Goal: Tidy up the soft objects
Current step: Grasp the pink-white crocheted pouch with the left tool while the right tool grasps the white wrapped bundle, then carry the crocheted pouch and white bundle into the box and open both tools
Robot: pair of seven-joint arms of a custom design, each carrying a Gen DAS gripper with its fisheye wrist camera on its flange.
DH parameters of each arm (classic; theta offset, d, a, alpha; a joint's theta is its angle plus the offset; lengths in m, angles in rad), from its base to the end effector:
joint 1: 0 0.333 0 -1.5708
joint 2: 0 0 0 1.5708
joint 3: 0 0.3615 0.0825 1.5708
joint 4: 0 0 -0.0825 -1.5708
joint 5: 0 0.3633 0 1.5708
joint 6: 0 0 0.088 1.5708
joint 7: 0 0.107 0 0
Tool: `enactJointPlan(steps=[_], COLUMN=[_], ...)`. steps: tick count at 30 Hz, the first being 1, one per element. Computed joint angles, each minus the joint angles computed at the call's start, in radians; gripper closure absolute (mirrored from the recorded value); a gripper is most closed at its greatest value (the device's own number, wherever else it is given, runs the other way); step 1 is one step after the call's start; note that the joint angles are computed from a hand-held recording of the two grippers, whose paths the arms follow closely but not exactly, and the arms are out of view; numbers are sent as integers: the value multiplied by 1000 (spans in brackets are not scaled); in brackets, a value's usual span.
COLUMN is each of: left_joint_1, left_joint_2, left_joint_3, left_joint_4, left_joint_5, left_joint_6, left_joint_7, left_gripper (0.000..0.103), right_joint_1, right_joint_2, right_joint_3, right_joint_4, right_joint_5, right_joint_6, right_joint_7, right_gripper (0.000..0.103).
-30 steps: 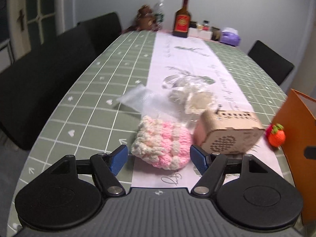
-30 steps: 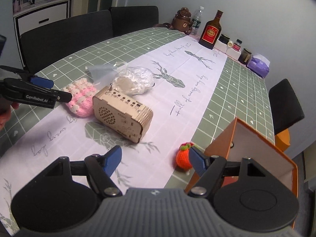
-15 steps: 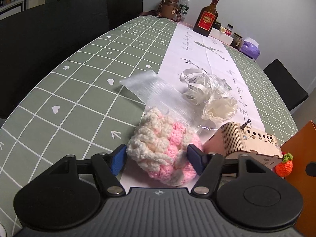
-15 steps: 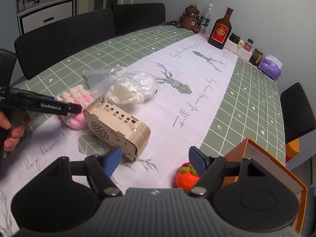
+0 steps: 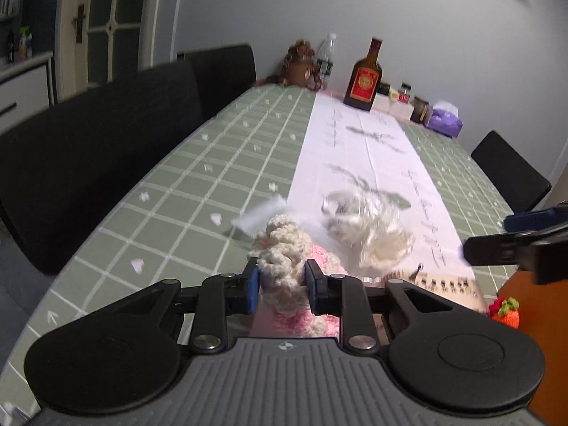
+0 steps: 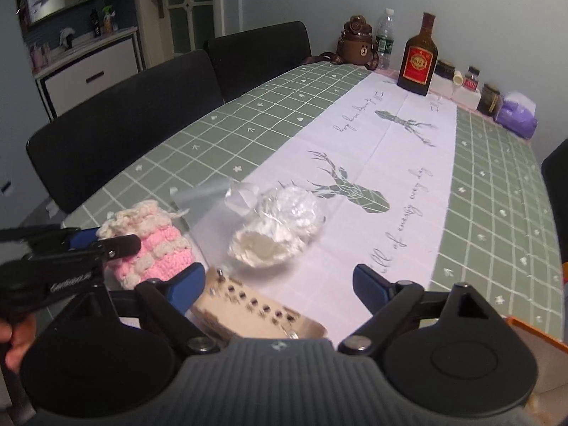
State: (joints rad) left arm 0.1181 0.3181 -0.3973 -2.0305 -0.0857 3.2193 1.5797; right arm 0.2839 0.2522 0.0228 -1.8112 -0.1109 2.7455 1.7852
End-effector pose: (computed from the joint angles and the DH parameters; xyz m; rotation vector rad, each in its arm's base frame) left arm 0.6280 -0.1425 0.4656 -1.6610 1.8795 -1.0630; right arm 0.6330 0.2034 0.5356 -1.9445 1.6280 -0.5316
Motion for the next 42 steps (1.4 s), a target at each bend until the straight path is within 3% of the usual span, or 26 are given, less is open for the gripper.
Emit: enactJointPlan(steps=[2, 3, 6, 10, 15, 22, 27, 29, 42], left_joint_1=[-136, -178, -173, -313, -294, -307, -307, -323, -314], left_joint_2=[-2, 2, 25, 46, 65, 77, 70, 64, -24], left_joint_3=[151, 197, 190, 344, 322, 343, 345, 364, 353], left_joint_4=[22, 36, 74, 103, 123, 144, 139, 136, 59], left_joint_5=[27, 37, 43, 84, 107, 137, 152, 157, 173], left_joint_6=[14, 10, -1, 7, -11, -41, -47, -49, 6], left_joint_7=[-35, -52, -71, -128, -143, -168, -184, -201, -217], left_gripper=[74, 74, 73, 73, 73, 73, 73, 73, 73], right_joint_1=[7, 8, -1, -8, -37, -35, -18, -5, 25], right_joint_2=[52, 77, 156, 251, 335, 365, 339, 322, 142], right_joint_3=[-6, -8, -1, -3, 20, 20, 4, -11, -43], right_joint_4=[66, 98, 198, 319, 421, 451, 415, 391, 191], right_joint_5=[7, 14, 58, 98, 182, 204, 175, 147, 31], right_joint_6=[-25, -40, -89, -163, -229, -253, -217, -188, -14], right_joint_7=[34, 50, 71, 106, 125, 123, 126, 136, 176], right_gripper=[13, 13, 13, 13, 13, 45, 55, 57, 58])
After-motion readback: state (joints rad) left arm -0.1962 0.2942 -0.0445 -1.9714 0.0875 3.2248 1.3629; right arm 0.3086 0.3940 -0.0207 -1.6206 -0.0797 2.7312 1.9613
